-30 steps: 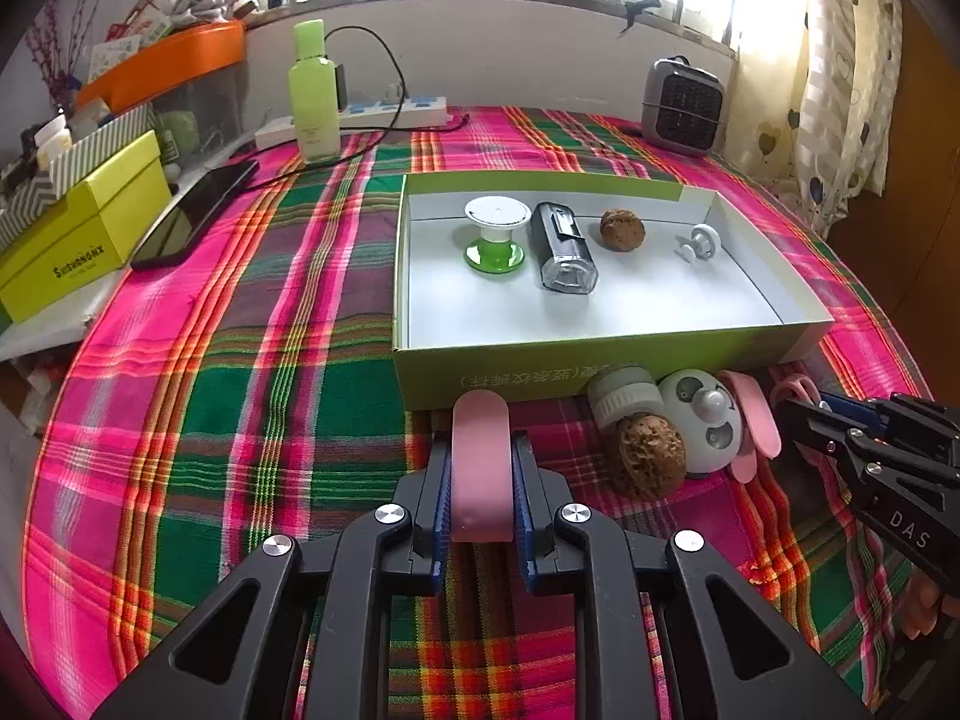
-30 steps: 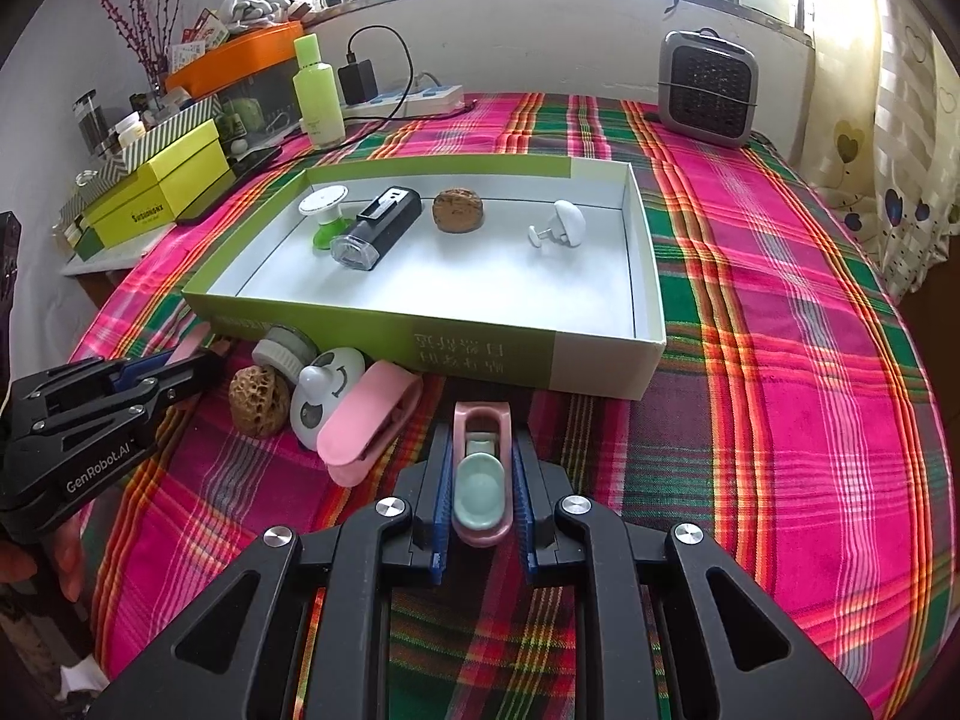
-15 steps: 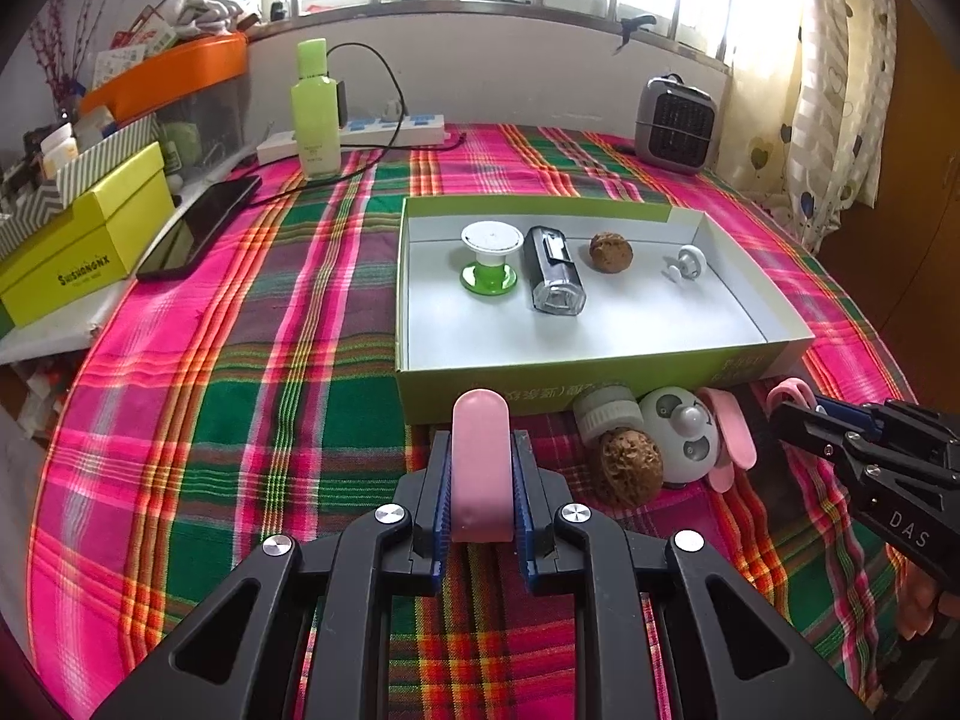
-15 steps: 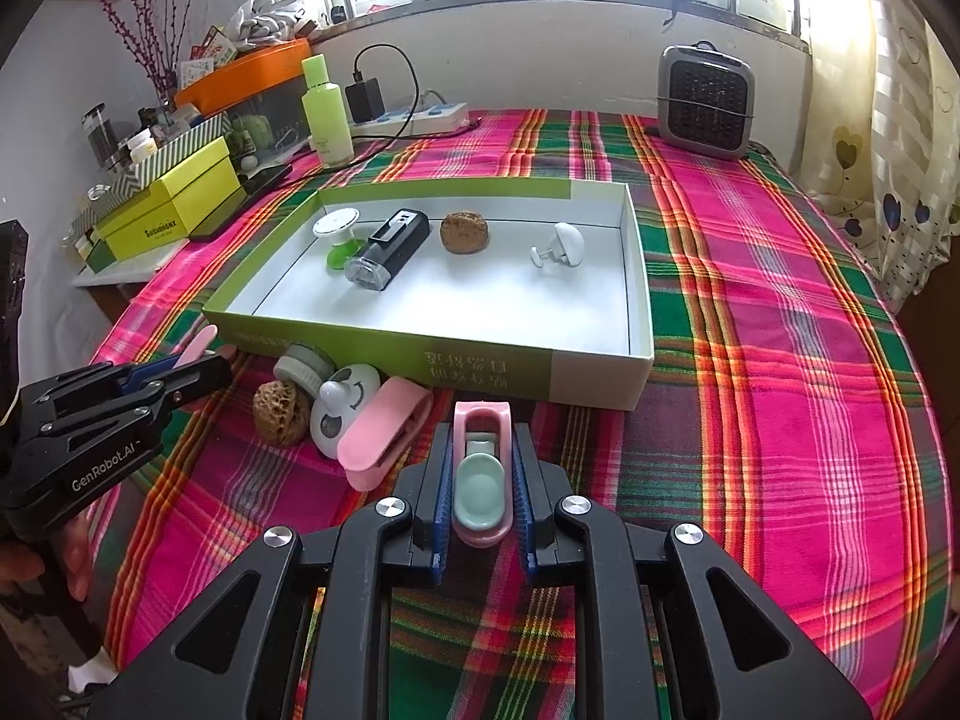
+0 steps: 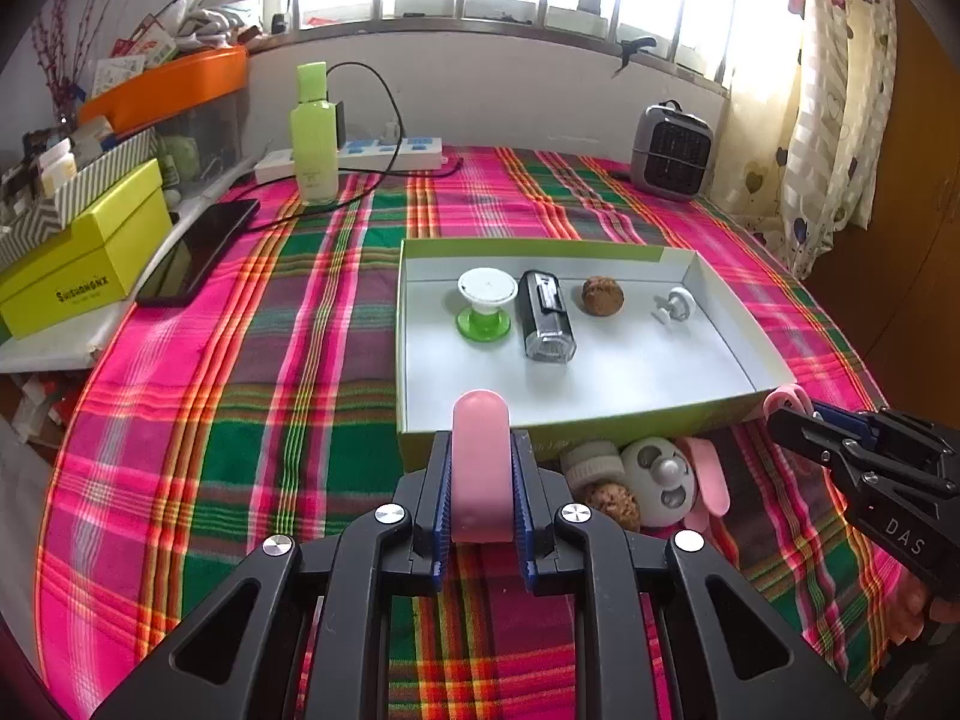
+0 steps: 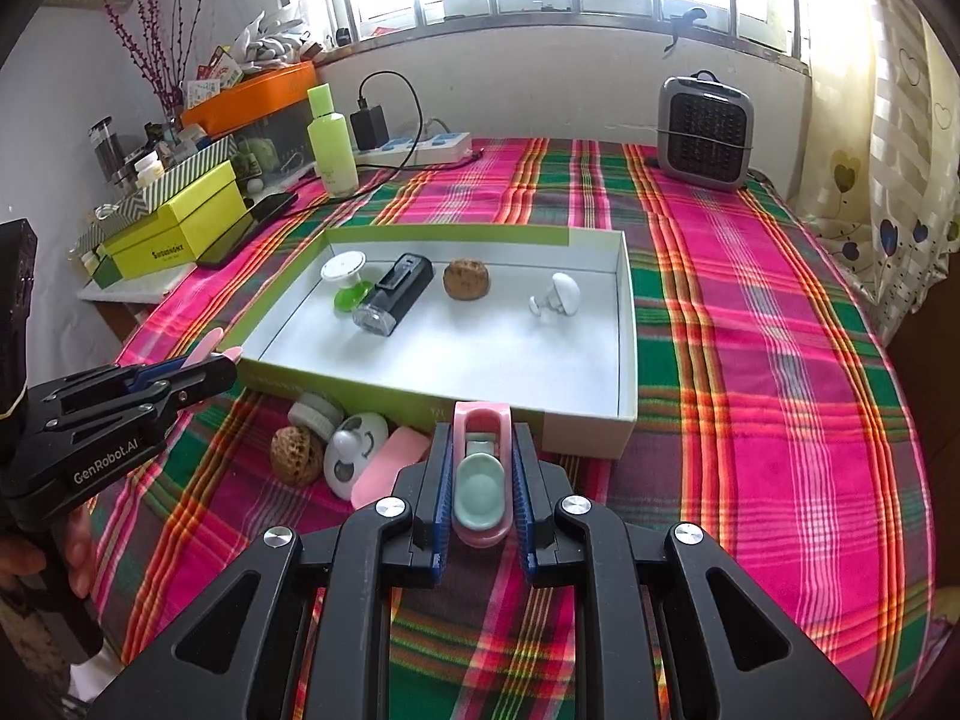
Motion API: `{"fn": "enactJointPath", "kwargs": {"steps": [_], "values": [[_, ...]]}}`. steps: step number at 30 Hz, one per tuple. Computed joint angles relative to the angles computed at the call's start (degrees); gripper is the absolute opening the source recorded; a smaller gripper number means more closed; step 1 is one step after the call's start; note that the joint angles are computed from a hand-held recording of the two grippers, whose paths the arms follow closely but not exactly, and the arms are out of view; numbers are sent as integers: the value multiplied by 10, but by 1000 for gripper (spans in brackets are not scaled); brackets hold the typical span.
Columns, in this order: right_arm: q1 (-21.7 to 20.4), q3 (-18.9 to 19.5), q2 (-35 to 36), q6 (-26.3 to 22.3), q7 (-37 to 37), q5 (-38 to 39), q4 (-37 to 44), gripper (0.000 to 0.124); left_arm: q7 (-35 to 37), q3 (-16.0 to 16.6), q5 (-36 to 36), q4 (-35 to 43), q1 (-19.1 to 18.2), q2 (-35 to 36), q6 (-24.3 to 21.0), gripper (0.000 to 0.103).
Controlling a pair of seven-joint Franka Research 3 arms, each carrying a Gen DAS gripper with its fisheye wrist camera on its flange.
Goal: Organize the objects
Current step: 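Lift the pink clip with the left gripper while the right gripper lifts the pink-and-mint clip, then carry both pink clips over the box with both grippers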
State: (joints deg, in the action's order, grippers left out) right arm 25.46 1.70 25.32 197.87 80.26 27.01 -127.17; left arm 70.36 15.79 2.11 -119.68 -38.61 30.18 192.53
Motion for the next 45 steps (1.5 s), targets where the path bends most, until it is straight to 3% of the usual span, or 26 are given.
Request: {"fn": "enactJointPath", "kwargs": {"steps": [4,8,14,20,23,37,45], "values": [[-11,4,4,-10,3,-7,13,18,-1,-6,7,17,7,5,-12,16],[-6,-6,13,-23,2,-8,33,18,-16,-40,33,45,46,14,-32,16],[-15,-6,27,-44,6,-19,64,18,-51,-51,74,88,66,34,-59,16],[-11,-19,57,-80,19,-32,116,18,-77,-86,116,134,107,58,-91,16],[-20,-14,71,-96,26,-43,139,18,-81,-127,133,158,147,70,-111,16],[-21,-21,130,-173,57,-90,236,18,-123,-168,201,218,189,106,-156,16],[-30,-14,150,-196,69,-106,269,18,-129,-174,218,241,194,120,-172,16]]}}
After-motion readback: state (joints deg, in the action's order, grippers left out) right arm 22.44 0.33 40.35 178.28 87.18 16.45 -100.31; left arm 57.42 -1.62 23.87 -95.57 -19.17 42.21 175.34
